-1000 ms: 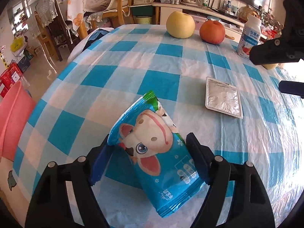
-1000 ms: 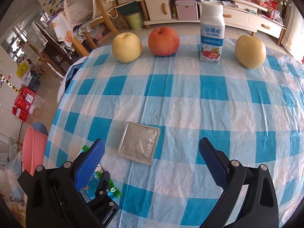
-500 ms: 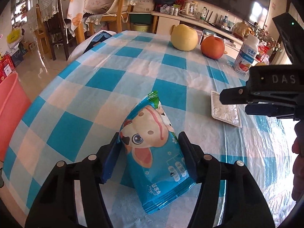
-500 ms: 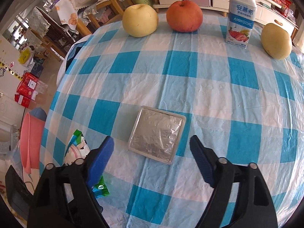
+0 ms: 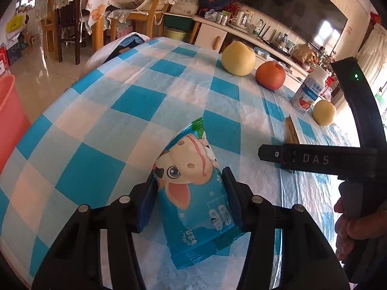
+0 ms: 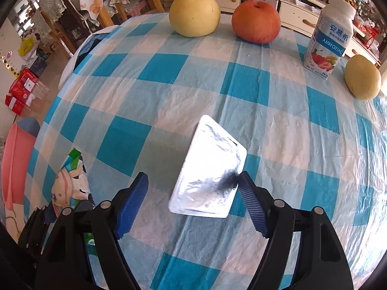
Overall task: Collect trash
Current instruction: 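Grasp the blue cartoon snack bag with the left gripper and lift it, then grasp the foil tray with the right gripper and lift it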
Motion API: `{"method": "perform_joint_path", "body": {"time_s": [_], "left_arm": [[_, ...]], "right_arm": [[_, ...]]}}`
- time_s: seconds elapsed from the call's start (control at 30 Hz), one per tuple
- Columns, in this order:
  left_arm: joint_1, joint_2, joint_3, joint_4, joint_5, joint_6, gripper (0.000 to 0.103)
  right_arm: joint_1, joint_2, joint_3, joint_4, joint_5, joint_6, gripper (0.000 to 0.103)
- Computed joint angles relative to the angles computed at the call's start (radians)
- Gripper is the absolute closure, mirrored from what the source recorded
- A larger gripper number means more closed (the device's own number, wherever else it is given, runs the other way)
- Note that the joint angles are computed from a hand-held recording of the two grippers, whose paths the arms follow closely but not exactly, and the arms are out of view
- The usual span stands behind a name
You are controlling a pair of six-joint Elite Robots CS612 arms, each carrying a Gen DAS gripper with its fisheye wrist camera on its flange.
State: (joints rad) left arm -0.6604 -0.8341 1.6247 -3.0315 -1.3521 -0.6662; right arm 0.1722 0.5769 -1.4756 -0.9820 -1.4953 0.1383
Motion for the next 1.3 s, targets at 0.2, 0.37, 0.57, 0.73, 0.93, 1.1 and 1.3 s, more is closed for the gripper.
{"method": "perform_joint_path", "body": {"time_s": [0.2, 0.37, 0.57, 0.73, 0.93, 1.1, 1.3], "left_arm": [[0.012, 0.0, 0.001, -0.017, -0.033, -0.01, 0.057], [0.016, 0.001, 0.003, -0.021, -0.038, -0.014, 0.058], [0.016, 0.002, 0.001, -0.017, -0.037, 0.005, 0.058], [0.018, 0.001, 0.004, -0.024, -0.047, 0.01, 0.058], [0.021, 0.0, 0.011, -0.049, -0.065, 0.013, 0.062], [0.021, -0.002, 0.015, -0.056, -0.07, 0.013, 0.063], [0.025, -0.005, 0.017, -0.048, -0.109, 0.058, 0.055]], "right_arm": [[0.001, 0.001, -0.005, 0.002, -0.018, -0.019, 0.033], [-0.007, 0.009, -0.025, 0.004, -0.025, -0.04, 0.05], [-0.011, 0.018, -0.047, 0.016, -0.046, -0.064, 0.069], [-0.018, 0.023, -0.068, 0.011, -0.034, -0.061, 0.085], [-0.013, 0.026, -0.089, -0.027, -0.034, -0.079, 0.09], [-0.006, 0.025, -0.098, -0.05, -0.019, -0.093, 0.091], [-0.005, 0.028, -0.117, -0.062, 0.033, -0.092, 0.092]]}}
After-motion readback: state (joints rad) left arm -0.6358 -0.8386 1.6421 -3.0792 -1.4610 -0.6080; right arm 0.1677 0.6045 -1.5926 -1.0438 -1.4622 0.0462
